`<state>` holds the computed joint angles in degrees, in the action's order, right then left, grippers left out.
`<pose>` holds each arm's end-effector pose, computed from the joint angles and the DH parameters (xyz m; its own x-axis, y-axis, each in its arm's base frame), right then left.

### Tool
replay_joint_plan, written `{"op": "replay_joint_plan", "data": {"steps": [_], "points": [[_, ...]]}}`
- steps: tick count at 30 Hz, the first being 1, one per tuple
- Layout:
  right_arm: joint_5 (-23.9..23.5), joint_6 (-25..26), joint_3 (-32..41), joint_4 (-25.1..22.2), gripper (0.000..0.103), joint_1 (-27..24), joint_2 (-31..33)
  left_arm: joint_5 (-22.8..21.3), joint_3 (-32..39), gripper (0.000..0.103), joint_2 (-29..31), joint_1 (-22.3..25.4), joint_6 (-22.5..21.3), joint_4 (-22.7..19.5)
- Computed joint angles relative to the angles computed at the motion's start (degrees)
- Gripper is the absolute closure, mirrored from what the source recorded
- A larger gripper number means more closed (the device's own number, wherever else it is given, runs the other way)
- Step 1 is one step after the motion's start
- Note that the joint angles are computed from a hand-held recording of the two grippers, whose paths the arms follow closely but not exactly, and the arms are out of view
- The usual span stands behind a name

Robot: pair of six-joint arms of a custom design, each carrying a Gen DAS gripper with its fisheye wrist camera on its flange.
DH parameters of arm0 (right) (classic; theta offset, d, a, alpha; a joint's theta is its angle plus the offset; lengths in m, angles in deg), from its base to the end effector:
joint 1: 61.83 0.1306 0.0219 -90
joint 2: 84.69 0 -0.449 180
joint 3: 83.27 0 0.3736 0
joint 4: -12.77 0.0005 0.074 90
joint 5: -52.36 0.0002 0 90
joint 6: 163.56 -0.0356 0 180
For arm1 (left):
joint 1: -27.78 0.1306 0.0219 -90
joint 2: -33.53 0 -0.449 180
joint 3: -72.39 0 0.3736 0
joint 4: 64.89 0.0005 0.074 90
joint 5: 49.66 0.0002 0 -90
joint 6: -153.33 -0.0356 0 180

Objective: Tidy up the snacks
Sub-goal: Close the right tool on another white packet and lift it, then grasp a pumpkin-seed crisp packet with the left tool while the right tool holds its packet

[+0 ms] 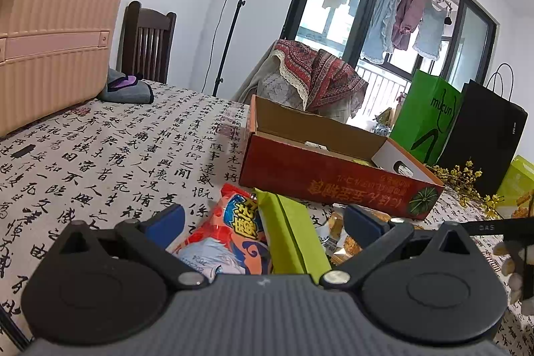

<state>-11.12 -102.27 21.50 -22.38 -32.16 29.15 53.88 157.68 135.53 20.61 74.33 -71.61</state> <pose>0.5712 0.3065 0.4084 -0.6107 0.1468 -0.7782 0.1465 0.9866 0.0712 0.5671 -0.0802 0.4190 -0.4511 -0.1302 -0.8829 0.2531 0.9300 -0.2665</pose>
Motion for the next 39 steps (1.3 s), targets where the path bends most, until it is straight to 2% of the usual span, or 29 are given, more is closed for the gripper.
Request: {"op": "replay_joint_plan", "data": {"steps": [4, 11, 14, 16, 19, 22, 25, 27, 30, 33, 36, 38, 39], "points": [[2.35, -1.18, -4.7, 4.71, 0.039, 1.12, -3.26, -0.18, 0.05, 0.0, 0.01, -0.03, 0.06, -0.22], [4.49, -2.05, -14.04, 17.13, 0.039, 3.25, -8.75, -1.89, 0.08, 0.0, 0.03, -0.31, 0.33, 0.28], [4.2, -2.22, -16.38, 20.77, 0.039, 3.46, -9.37, -3.57, -0.03, 0.0, -0.79, -1.47, -2.9, -0.12], [3.47, -2.71, -17.51, 22.57, 0.039, 3.29, -9.53, -4.17, 0.84, 0.0, -1.14, -2.55, -5.08, -2.43], [2.54, -4.08, -18.66, 23.76, 0.039, 2.83, -9.86, -4.34, 1.95, 0.0, -1.25, -4.38, -8.48, -4.2], [2.61, -4.71, -19.98, 25.76, 0.038, 2.72, -10.44, -6.47, 3.97, 0.0, -0.33, -7.03, -14.65, -6.61], [3.16, -5.12, -20.41, 26.3, 0.038, 2.66, -10.6, -8.68, 7.06, 0.0, 1.96, -9.64, -21.6, -11.25], [2.94, -5.72, -20.79, 26.71, 0.038, 2.52, -10.8, -12.76, 9.13, 0.0, 3.9, -11.41, -25.96, -14.05], [3.23, -5.83, -21.01, 27.15, 0.037, 2.57, -10.88, -18.1, 10.47, 0.0, 5.97, -13.28, -31.1, -15.1], [3.31, -5.8, -21.15, 27.28, 0.037, 2.58, -10.97, -19.03, 12.45, 0.0, 7.59, -13.99, -33.58, -17.7], [3.36, -5.82, -21.15, 27.19, 0.037, 2.57, -10.98, -19.62, 13.78, 0.002, 8.62, -14.47, -33.66, -18.33], [3.42, -5.89, -21.14, 27.07, 0.037, 2.59, -10.99, -18.92, 15.07, 0.011, 9.46, -14.43, -33.11, -19.25], [3.47, -5.92, -21.15, 27.04, 0.037, 2.63, -10.99, -18.52, 15.54, 0.023, 9.82, -14.38, -32.59, -19.8]]}}
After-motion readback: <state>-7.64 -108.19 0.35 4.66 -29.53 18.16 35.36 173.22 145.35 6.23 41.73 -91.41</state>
